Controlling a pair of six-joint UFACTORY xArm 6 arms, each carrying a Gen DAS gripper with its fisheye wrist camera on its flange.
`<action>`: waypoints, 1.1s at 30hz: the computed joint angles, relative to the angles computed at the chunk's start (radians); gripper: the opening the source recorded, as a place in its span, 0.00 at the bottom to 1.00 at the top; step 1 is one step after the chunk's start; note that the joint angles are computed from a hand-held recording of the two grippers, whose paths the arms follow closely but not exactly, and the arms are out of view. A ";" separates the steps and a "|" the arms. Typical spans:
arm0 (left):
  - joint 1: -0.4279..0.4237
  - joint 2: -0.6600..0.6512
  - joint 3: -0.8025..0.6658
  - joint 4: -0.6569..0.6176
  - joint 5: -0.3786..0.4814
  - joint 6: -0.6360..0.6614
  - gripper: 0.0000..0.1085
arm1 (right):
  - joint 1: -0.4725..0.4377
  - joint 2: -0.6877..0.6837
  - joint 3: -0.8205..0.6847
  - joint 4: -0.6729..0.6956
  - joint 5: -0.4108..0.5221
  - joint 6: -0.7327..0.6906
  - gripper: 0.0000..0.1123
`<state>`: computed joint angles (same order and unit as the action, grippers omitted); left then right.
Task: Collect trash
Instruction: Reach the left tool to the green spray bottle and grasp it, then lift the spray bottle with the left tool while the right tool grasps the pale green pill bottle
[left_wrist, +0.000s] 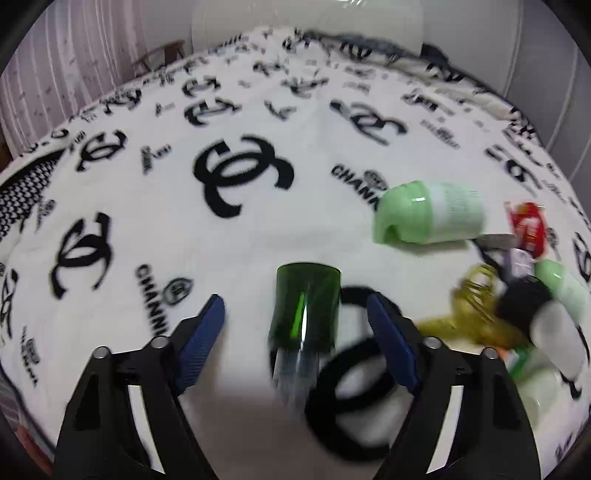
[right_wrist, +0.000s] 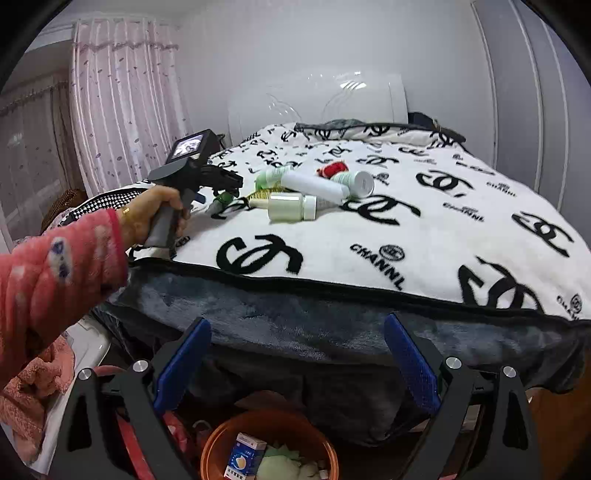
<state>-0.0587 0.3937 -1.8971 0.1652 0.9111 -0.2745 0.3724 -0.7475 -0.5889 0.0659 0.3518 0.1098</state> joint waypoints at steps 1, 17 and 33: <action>-0.002 0.020 -0.027 0.005 0.027 -0.003 0.53 | -0.001 0.014 -0.007 0.034 0.005 -0.025 0.83; -0.003 -0.205 0.296 0.027 -0.161 0.015 0.34 | -0.013 0.015 0.011 0.087 0.008 -0.034 0.83; -0.097 -0.944 1.010 0.146 -0.338 -0.027 0.34 | 0.046 0.032 -0.052 -0.085 -0.030 0.082 0.85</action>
<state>-0.1553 -0.5502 -0.8875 0.3109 0.5727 -0.3013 0.4185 -0.7157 -0.6408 -0.0196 0.3223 0.1921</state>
